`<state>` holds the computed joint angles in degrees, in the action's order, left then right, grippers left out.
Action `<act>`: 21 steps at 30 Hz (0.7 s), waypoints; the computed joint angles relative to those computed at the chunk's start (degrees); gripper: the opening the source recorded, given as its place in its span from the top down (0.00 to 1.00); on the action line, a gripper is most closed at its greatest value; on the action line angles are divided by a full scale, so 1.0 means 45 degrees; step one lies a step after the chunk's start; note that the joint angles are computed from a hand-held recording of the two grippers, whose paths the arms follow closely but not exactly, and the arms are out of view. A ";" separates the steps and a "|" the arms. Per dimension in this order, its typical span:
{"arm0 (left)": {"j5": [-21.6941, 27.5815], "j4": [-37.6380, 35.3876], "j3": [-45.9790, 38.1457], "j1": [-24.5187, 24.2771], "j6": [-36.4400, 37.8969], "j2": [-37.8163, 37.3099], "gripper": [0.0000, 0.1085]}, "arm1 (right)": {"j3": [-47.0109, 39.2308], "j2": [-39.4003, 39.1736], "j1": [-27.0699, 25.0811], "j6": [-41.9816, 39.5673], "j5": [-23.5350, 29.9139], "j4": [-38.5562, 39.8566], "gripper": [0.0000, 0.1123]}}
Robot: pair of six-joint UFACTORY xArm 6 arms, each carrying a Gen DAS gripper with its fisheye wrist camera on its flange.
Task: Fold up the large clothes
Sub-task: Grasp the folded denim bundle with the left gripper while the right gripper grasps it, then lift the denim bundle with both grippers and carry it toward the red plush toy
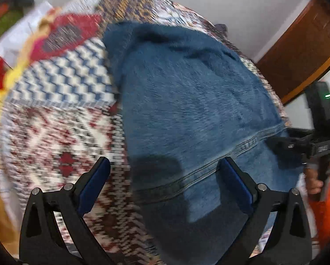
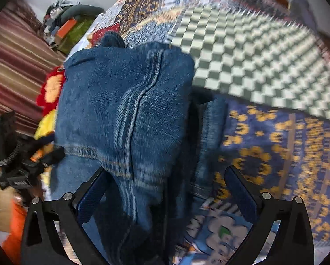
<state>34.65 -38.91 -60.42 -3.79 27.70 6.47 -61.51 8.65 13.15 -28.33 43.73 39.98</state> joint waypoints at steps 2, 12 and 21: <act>0.0970 -0.1009 -0.0740 0.0224 0.0542 0.0674 0.07 | -0.0652 0.0628 -0.0143 -0.0569 0.0610 0.0659 0.08; 0.2355 -0.2340 -0.3140 0.0588 0.0537 0.2864 0.06 | -0.2083 0.2165 -0.0056 -0.0931 0.1082 0.1590 0.08; 0.1623 -0.2468 -0.1654 0.0593 0.1919 0.1359 0.30 | -0.0699 0.0752 0.0872 -0.1476 -0.0727 0.2018 0.41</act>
<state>41.96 -50.02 -67.86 -1.12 36.33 12.59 -64.66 12.04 17.08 -34.97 40.46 49.07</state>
